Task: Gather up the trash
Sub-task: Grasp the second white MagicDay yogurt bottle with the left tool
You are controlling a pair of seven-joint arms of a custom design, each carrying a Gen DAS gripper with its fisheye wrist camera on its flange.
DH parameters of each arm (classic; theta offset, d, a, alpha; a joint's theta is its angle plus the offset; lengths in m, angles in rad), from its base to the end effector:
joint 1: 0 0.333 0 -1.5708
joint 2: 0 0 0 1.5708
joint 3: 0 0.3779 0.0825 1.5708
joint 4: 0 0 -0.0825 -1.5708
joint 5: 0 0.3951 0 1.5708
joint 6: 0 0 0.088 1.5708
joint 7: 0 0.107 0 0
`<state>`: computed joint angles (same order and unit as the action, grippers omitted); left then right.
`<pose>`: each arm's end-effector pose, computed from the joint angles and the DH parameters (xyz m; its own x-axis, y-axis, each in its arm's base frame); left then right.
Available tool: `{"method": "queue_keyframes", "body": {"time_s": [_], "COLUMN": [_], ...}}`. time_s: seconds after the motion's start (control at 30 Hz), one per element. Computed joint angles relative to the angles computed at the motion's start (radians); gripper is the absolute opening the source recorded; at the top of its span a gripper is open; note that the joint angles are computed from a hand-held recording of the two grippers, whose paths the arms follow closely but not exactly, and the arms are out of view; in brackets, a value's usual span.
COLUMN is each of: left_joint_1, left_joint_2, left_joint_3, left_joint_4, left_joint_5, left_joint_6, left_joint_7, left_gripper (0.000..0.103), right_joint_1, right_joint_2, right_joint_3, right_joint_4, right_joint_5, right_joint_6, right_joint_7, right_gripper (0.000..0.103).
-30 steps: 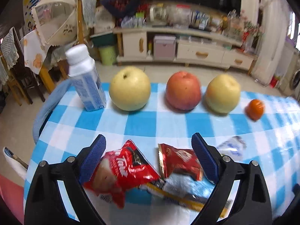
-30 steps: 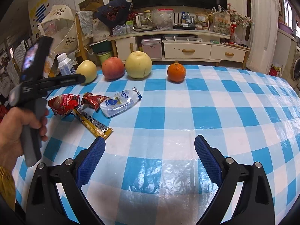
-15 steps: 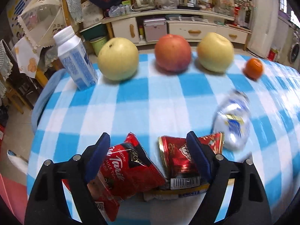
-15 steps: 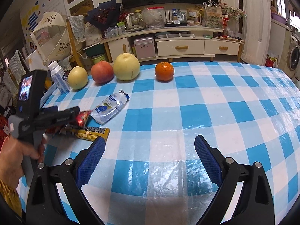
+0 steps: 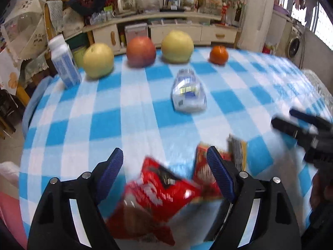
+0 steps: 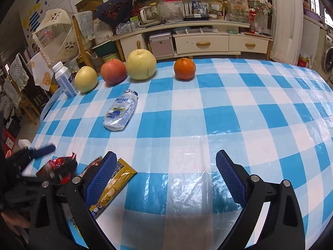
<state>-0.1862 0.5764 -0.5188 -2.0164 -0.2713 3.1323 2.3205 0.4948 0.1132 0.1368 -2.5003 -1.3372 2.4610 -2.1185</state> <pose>0.5592 -0.3915 0.2999 -0.8537 -0.5207 -0.0095 -0.4078 0.6798 -0.6096 0.3745 0.2758 0.2804 -0.6639 -0.7241 -0.1867 -0.4846 0.6068 -0.6300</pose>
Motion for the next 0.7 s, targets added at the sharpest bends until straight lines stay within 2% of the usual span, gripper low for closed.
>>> {"method": "queue_keyframes", "body": {"time_s": [0.03,0.13,0.2,0.27,0.37,0.43,0.5,0.6,0.67,0.7], "left_joint_1": [-0.001,-0.081,-0.150,-0.241,-0.330,-0.370,-0.381,-0.364,-0.382,-0.384], "left_joint_2": [0.009,0.046,0.079,0.112,0.169,0.199,0.226,0.247,0.260,0.263], "left_joint_3": [-0.009,0.042,0.096,0.179,0.263,0.307,0.316,0.287,0.307,0.313], "left_joint_4": [0.027,0.122,0.201,0.275,0.382,0.430,0.473,0.504,0.525,0.531], "left_joint_5": [0.005,0.028,0.046,0.074,0.112,0.146,0.169,0.181,0.198,0.203], "left_joint_6": [-0.014,-0.051,-0.114,-0.154,-0.231,-0.253,-0.282,-0.307,-0.332,-0.342], "left_joint_7": [0.004,-0.002,-0.019,-0.062,-0.136,-0.181,-0.207,-0.204,-0.228,-0.240], "left_gripper": [0.083,0.083,0.083,0.083,0.083,0.083,0.083,0.082,0.064,0.061], "right_joint_1": [-0.001,-0.008,-0.011,-0.011,-0.012,-0.017,-0.022,-0.026,-0.030,-0.032], "right_joint_2": [0.003,0.016,0.023,0.026,0.029,0.036,0.046,0.057,0.065,0.070], "right_joint_3": [-0.001,-0.006,-0.009,-0.011,-0.015,-0.021,-0.026,-0.033,-0.036,-0.036], "right_joint_4": [0.002,0.008,0.012,0.014,0.011,0.011,0.015,0.025,0.032,0.037], "right_joint_5": [0.001,0.001,0.003,0.010,0.011,-0.004,-0.029,-0.091,-0.127,-0.134], "right_joint_6": [0.006,0.039,0.059,0.066,0.086,0.118,0.149,0.189,0.208,0.218], "right_joint_7": [-0.003,-0.017,-0.032,-0.047,-0.055,-0.047,-0.033,0.007,0.031,0.031], "right_gripper": [0.095,0.095,0.095,0.095,0.095,0.095,0.095,0.095,0.095,0.095]}}
